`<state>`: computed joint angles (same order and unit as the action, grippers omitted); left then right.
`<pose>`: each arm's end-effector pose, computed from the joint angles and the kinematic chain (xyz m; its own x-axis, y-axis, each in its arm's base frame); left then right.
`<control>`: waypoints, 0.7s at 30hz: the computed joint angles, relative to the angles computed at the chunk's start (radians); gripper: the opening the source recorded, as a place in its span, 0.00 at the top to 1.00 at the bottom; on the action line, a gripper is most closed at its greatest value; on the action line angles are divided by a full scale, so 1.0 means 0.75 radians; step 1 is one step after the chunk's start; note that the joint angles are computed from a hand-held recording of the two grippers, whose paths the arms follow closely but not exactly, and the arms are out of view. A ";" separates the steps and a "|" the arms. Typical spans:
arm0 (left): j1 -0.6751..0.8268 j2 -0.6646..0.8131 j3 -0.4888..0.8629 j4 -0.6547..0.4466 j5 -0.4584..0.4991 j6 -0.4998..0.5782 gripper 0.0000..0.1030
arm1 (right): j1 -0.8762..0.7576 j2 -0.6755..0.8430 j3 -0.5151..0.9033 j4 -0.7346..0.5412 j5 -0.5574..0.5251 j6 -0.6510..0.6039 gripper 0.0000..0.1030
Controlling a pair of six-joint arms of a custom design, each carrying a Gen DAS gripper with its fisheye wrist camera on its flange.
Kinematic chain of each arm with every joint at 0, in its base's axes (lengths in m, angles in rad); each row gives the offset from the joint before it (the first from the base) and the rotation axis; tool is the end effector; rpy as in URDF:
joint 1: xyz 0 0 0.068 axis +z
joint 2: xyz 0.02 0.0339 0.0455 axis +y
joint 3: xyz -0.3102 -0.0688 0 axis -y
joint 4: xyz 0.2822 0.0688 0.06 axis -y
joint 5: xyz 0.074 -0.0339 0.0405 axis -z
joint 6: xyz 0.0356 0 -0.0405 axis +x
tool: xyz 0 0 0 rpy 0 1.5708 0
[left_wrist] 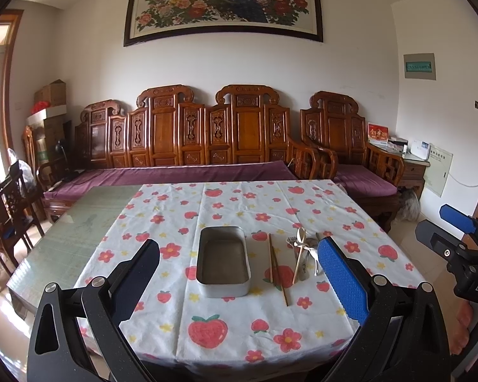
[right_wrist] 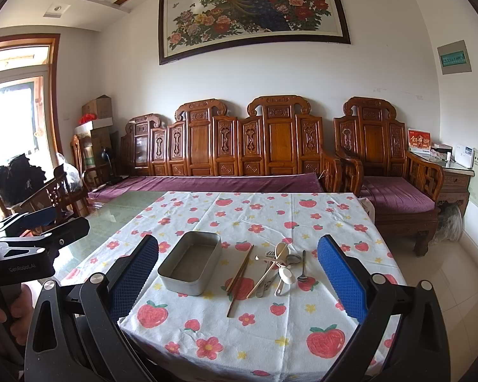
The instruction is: Organize utensils
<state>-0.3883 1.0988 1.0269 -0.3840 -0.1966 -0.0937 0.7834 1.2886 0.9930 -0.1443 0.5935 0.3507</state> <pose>0.2456 -0.0930 0.3814 -0.4253 0.0748 -0.9020 0.1700 0.9855 0.0016 0.2370 0.2080 0.3425 -0.3612 0.0422 -0.9315 -0.1090 0.9902 0.0872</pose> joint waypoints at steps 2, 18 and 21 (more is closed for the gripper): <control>0.016 -0.002 -0.014 0.004 0.022 0.007 0.06 | 0.010 -0.001 0.020 -0.026 0.004 0.008 0.02; 0.109 0.260 -0.099 0.140 0.164 0.056 0.06 | -0.195 0.155 -0.070 0.102 -0.202 0.000 0.02; 0.120 0.329 -0.098 0.167 0.183 0.065 0.06 | -0.241 0.220 -0.073 0.131 -0.242 -0.004 0.02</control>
